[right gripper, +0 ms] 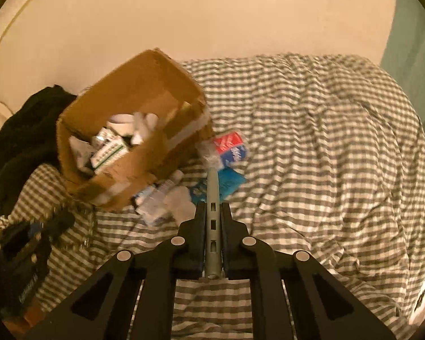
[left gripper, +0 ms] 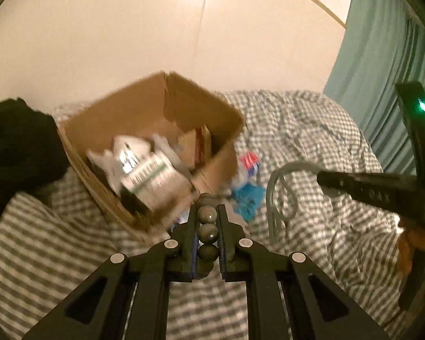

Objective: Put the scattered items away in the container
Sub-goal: 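Drop the bracelet into the box with the left gripper while the right gripper drops the green clip in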

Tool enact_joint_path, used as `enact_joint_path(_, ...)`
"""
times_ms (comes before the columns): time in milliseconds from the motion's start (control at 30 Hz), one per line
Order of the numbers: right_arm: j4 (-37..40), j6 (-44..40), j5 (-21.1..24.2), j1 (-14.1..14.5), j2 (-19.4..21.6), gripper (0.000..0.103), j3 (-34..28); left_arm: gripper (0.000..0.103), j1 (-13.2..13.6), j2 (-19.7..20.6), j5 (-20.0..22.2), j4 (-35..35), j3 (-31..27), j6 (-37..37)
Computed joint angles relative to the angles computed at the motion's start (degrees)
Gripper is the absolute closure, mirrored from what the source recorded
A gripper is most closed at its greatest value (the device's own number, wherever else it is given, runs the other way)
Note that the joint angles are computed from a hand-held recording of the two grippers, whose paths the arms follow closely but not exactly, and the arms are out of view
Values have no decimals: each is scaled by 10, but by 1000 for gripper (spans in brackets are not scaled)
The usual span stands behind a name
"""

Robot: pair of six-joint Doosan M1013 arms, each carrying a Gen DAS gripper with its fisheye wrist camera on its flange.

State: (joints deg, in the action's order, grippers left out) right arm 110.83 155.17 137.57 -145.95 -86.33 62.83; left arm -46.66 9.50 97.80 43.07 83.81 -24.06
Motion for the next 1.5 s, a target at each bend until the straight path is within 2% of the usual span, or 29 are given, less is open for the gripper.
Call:
enact_joint_path(233,-9,-37,-67,-17,39,94,-47,92,23,-36,29,28,20,35)
enact_joint_path(367,23,-61,-107,-43,64,94,-76,92,43,-59,25,45,43,44)
enact_joint_path(467,48,-80,-118,-72,76,94,-101,92,65,-77,10,44,67,45)
enact_joint_path(633,127,-59,-120,-122,60,95,-99,92,92,-97,-15,21,115,31)
enact_joint_path(733,156,-51,-116,-140,43,94,-89,92,103,-105,-29,0,139,23)
enact_joint_path(833,186,-28,-122,-152,19,94,-53,92,107,-109,-33,-14,153,20)
enact_joint_path(867,186,-23,-127,-154,13,88,-43,92,108,-110,-35,-14,155,21)
enact_joint_path(900,184,-18,-135,-154,7,75,-33,90,105,-110,-34,-8,158,19)
enact_joint_path(933,175,-16,-142,-152,4,66,-25,86,104,-108,-30,-5,157,19)
enact_joint_path(967,165,-17,-145,-149,3,51,-23,72,103,-107,-28,-4,155,21)
enact_joint_path(1000,150,-19,-146,-146,4,48,-23,41,103,-104,-21,-6,151,20)
enact_joint_path(1033,140,-21,-146,-143,5,48,-25,29,103,-97,-3,-9,142,16)
enact_joint_path(1067,129,-25,-144,-140,8,48,-26,22,97,-91,15,1,135,10)
enact_joint_path(1167,96,-30,-139,-127,17,48,-26,21,83,-87,16,17,117,3)
enact_joint_path(1300,27,-28,-153,-86,16,48,6,21,61,-68,39,22,76,-6)
enact_joint_path(1500,-54,-51,-89,-21,23,48,7,21,30,-14,85,15,3,-6)
